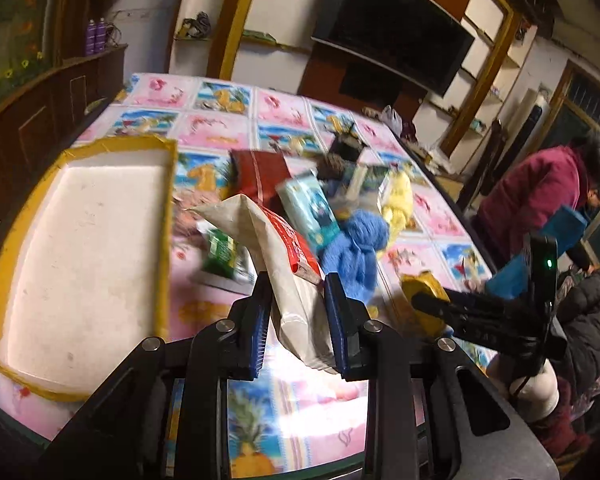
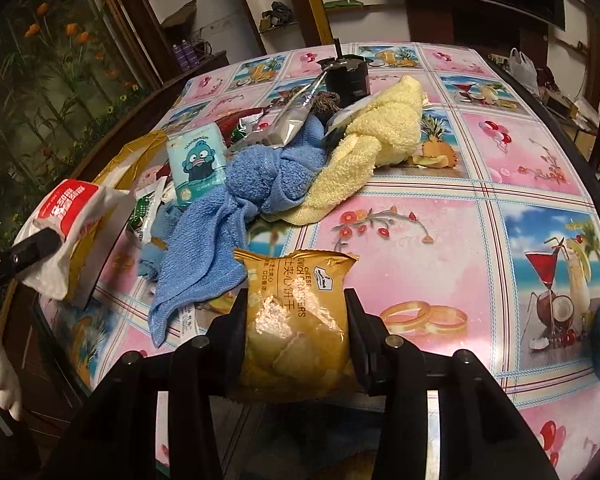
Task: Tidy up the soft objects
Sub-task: 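Carry both items into the white box and open both tools to release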
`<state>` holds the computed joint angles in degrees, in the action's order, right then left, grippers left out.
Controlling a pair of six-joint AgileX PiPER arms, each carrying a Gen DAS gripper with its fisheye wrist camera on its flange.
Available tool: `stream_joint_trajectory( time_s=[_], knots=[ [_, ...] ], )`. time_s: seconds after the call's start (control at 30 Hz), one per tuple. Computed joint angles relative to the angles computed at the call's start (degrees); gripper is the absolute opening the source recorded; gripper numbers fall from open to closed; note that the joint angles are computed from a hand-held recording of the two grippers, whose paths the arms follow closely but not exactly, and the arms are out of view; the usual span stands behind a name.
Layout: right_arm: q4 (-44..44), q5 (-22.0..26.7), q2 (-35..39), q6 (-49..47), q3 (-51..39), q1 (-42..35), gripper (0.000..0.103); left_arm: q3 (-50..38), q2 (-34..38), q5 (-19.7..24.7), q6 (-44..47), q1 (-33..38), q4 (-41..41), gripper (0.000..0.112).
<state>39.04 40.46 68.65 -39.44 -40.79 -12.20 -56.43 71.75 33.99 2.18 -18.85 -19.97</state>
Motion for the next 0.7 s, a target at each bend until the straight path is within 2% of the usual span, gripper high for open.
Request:
stream_joint_trajectory(
  time_s=[0.13,0.3,0.43,0.53,0.6,0.7],
  knots=[
    [0.16,3.27,-1.59,2.05,-3.12,2.54,0.044,-1.64,-0.3,3.93,8.94,10.11,-7.13,0.026],
    [-1.09,4.54,2.76,9.08,-11.5,13.65,0.044,-7.14,4.65,7.7,16.74,20.08,-9.45,0.026],
    [-2.99,3.79,11.9,15.73,-21.85,24.14,0.044,-13.48,12.35,9.76,20.81,25.43,-11.75,0.026],
    [-3.05,4.07,21.08,19.37,-31.91,29.41,0.044,-18.66,18.37,9.78,19.55,25.94,-9.31,0.026],
    [-6.13,4.26,27.76,23.83,-40.13,32.66,0.044,-22.38,22.81,8.67,17.41,25.72,-6.25,0.026],
    [-11.52,5.55,37.79,30.94,-52.66,36.1,0.044,-29.13,30.24,11.09,17.59,27.56,-7.51,0.026]
  ],
)
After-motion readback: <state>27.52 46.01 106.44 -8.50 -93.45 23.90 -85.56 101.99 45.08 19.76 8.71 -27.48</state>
